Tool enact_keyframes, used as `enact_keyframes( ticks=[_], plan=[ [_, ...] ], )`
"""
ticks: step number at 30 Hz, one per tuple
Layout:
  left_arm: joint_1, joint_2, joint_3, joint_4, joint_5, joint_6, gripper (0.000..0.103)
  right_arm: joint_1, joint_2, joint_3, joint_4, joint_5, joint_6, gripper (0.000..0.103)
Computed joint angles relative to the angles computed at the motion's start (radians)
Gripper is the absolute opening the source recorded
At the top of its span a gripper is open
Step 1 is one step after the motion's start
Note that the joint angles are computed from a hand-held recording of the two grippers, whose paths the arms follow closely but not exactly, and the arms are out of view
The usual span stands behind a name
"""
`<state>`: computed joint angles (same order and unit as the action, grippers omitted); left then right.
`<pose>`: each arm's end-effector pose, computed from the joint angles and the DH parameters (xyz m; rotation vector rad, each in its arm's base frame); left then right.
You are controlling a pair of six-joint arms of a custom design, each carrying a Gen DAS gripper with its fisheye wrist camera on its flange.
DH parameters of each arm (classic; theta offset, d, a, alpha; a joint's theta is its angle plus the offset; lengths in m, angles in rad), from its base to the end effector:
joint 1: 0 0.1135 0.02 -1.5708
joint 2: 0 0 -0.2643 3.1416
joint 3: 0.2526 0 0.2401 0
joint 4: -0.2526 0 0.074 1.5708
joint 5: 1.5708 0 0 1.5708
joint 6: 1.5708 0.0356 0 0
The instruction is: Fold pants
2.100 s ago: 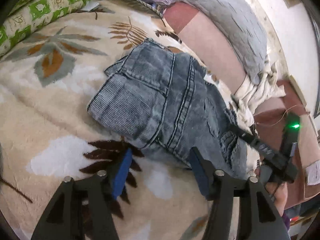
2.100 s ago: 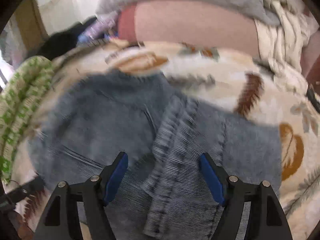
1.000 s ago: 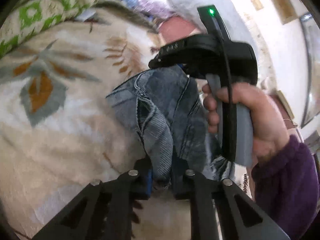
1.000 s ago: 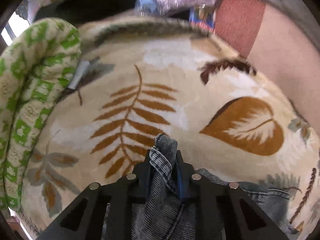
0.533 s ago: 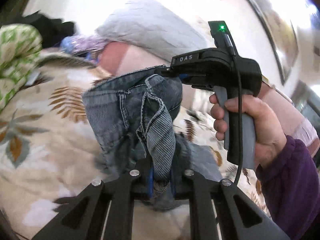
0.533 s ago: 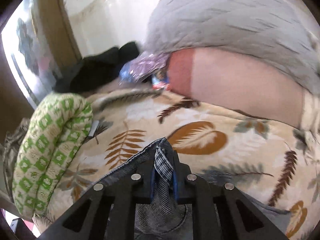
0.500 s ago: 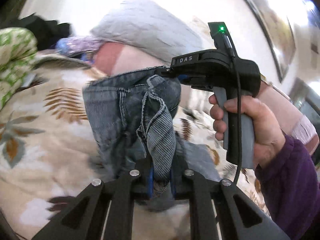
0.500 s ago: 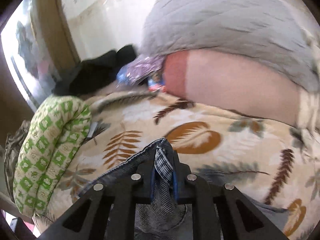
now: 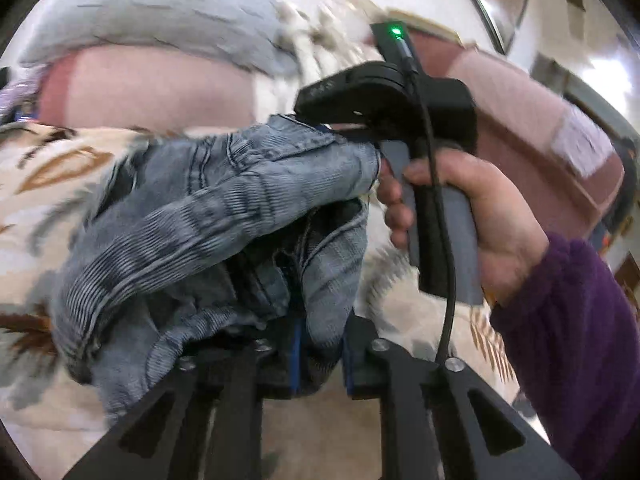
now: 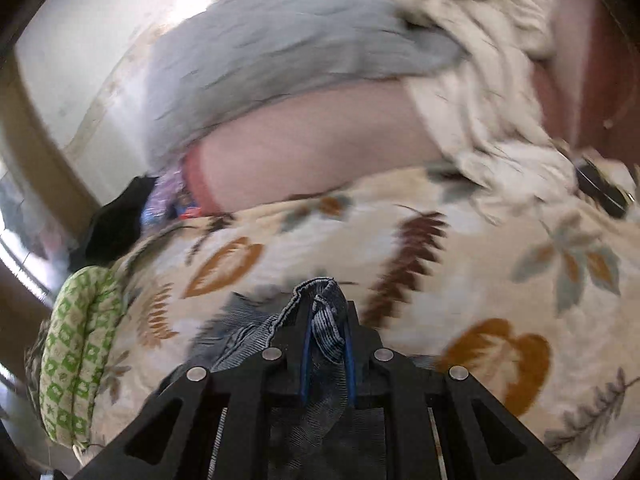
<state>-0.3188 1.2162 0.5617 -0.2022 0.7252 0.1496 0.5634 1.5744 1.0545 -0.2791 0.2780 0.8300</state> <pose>0.1969 -0.0898 0.1914 0.8608 2.1882 -0.9535 0.2825 0.1669 0.2368 0.4459 2.3173 0.3614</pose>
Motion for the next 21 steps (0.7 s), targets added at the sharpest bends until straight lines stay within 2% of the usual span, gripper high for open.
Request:
enact_keyframes(
  ticks=[1,2,4,6,8,9,11,13,14,15,16,17,20,21],
  plan=[
    [-0.002,0.019,0.013,-0.036,0.019,0.036,0.030,-0.025,-0.013,-0.045,0.027,-0.038,0.007,0.015],
    [0.002,0.042,0.039,-0.107,0.036,0.098,0.033,-0.044,-0.022,-0.079,0.031,-0.048,0.020,0.020],
    [0.016,0.072,0.105,-0.255,0.039,0.205,0.033,-0.051,-0.022,-0.109,-0.024,0.008,0.055,0.023],
    [0.049,0.084,0.159,-0.409,0.059,0.332,0.033,-0.081,-0.053,-0.173,-0.018,-0.034,0.099,0.023],
    [0.122,0.074,0.205,-0.545,0.108,0.470,0.033,-0.072,-0.107,-0.214,-0.034,-0.013,0.160,0.023],
    [0.178,0.048,0.236,-0.681,0.149,0.597,0.033,-0.047,-0.143,-0.224,-0.046,0.019,0.168,0.023],
    [0.299,0.019,0.291,-0.834,0.217,0.788,0.034,0.021,-0.189,-0.206,-0.080,0.075,0.174,0.023],
    [0.418,0.051,0.344,-0.882,0.271,0.913,0.046,0.105,-0.179,-0.137,-0.126,0.128,0.169,0.027],
    [0.453,0.064,0.356,-0.846,0.283,0.897,0.054,0.148,-0.153,-0.087,-0.152,0.158,0.165,0.036],
    [0.485,0.069,0.360,-0.762,0.281,0.800,0.055,0.194,-0.117,-0.033,-0.175,0.195,0.164,0.047],
    [0.505,0.123,0.380,-0.671,0.273,0.716,0.055,0.234,-0.083,0.007,-0.184,0.229,0.165,0.053],
    [0.525,0.154,0.393,-0.628,0.263,0.658,0.055,0.270,-0.046,0.044,-0.185,0.258,0.163,0.060],
    [0.531,0.281,0.421,-0.406,0.183,0.361,0.055,0.332,0.102,0.172,-0.211,0.284,0.150,0.061],
    [0.530,0.307,0.428,-0.368,0.163,0.313,0.055,0.342,0.143,0.205,-0.225,0.287,0.147,0.061]
  ],
)
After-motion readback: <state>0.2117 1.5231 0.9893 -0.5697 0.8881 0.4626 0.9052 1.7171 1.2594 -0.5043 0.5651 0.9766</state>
